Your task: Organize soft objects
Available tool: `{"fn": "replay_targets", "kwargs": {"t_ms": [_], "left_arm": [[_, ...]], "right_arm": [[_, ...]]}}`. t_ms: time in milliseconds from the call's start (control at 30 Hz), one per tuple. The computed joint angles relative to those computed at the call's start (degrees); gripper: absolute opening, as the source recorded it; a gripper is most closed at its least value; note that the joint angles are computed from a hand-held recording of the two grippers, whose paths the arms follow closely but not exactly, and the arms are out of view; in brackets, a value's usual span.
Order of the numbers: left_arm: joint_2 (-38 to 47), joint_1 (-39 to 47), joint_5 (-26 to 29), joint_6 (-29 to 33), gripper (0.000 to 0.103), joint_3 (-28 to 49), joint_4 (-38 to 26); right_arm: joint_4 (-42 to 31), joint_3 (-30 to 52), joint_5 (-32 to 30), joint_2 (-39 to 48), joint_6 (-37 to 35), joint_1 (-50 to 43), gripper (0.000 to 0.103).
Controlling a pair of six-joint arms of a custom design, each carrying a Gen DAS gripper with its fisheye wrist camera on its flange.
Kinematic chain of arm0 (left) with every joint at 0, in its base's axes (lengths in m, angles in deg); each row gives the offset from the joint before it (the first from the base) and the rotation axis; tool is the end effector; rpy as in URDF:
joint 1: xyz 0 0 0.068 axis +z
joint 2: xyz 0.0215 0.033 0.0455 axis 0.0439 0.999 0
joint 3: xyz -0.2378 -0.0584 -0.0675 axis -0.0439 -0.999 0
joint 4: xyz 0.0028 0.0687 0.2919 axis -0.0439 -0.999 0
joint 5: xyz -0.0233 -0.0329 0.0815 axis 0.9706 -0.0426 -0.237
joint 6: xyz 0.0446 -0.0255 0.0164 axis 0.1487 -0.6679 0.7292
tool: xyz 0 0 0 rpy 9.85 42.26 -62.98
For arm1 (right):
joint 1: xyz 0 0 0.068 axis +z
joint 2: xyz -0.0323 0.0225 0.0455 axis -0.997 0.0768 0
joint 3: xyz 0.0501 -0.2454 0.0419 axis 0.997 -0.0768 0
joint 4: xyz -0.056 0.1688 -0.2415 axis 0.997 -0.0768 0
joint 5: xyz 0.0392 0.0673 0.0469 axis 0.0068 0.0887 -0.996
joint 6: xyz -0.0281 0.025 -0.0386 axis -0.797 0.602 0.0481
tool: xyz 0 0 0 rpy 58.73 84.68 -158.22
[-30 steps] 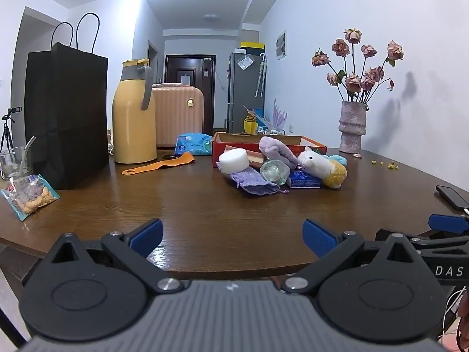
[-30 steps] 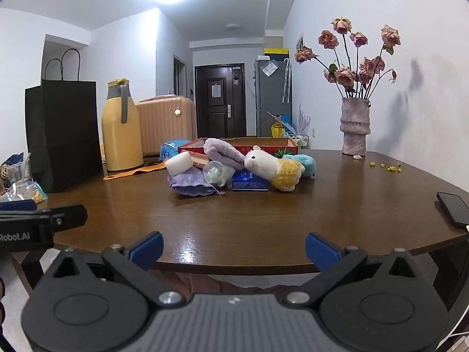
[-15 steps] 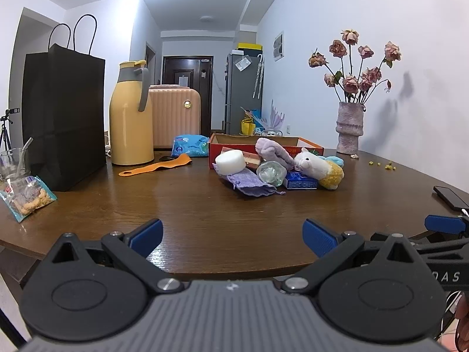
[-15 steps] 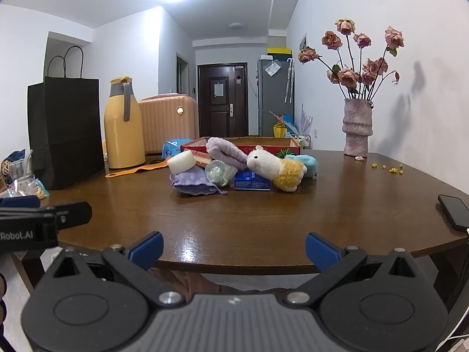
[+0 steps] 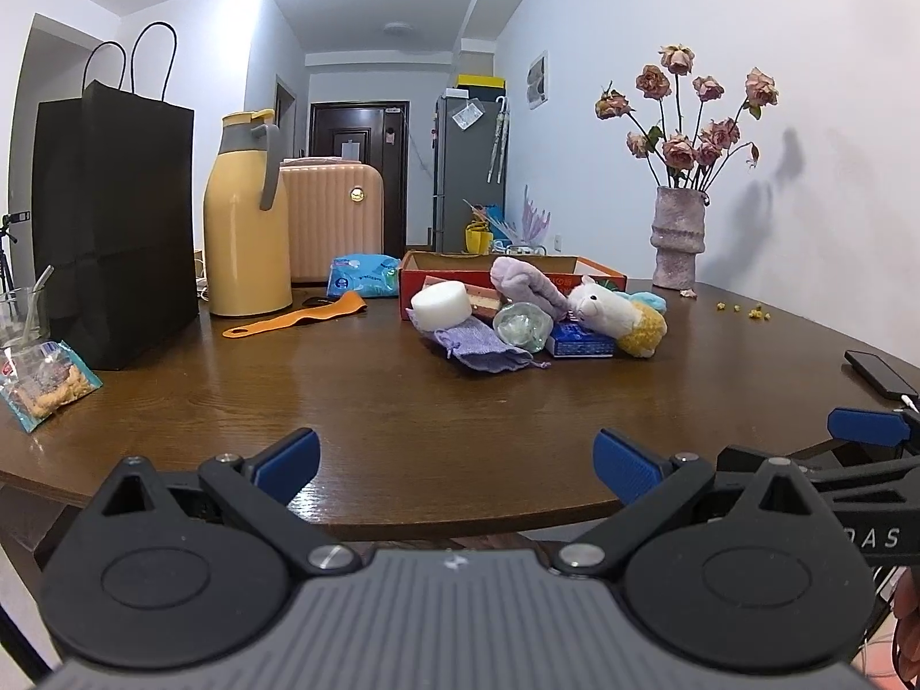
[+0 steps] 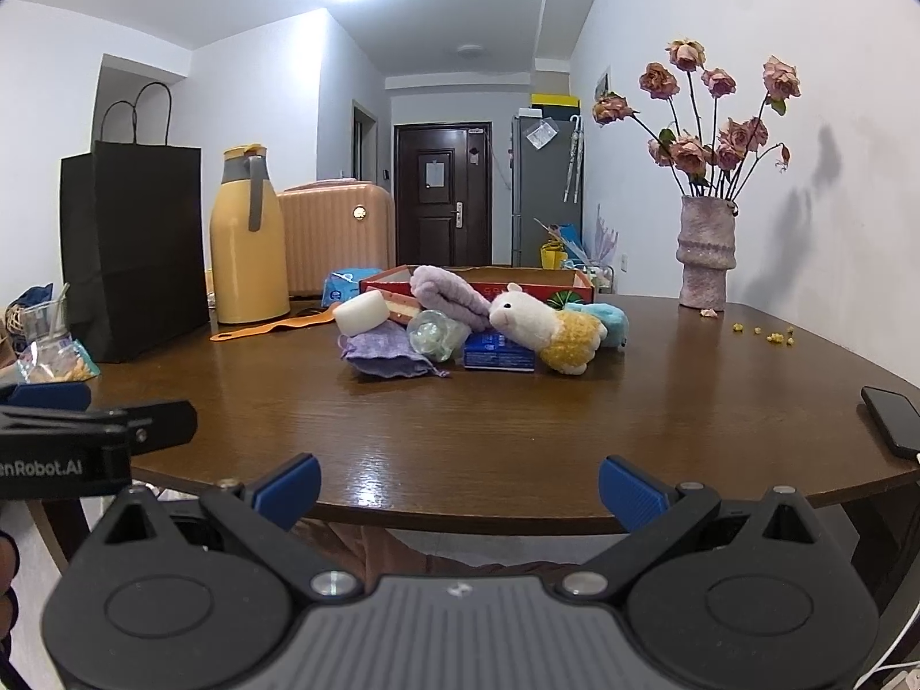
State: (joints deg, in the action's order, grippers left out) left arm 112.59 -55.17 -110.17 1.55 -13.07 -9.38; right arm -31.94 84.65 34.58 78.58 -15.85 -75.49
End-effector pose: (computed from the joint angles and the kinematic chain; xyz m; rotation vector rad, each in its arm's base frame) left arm 0.2047 -0.2614 0.1122 -0.3533 1.8588 0.2428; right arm 0.2948 0.0665 0.0972 -0.5448 1.8476 0.4179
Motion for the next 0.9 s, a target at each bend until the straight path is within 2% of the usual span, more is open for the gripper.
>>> {"fn": "replay_targets", "kwargs": {"t_ms": [900], "left_arm": [[0.0, 0.4, -0.3, 0.7, 0.103, -0.1, 0.7]], "right_arm": [[-0.1, 1.6, 0.4, 1.2, 0.3, -0.5, 0.103]]}}
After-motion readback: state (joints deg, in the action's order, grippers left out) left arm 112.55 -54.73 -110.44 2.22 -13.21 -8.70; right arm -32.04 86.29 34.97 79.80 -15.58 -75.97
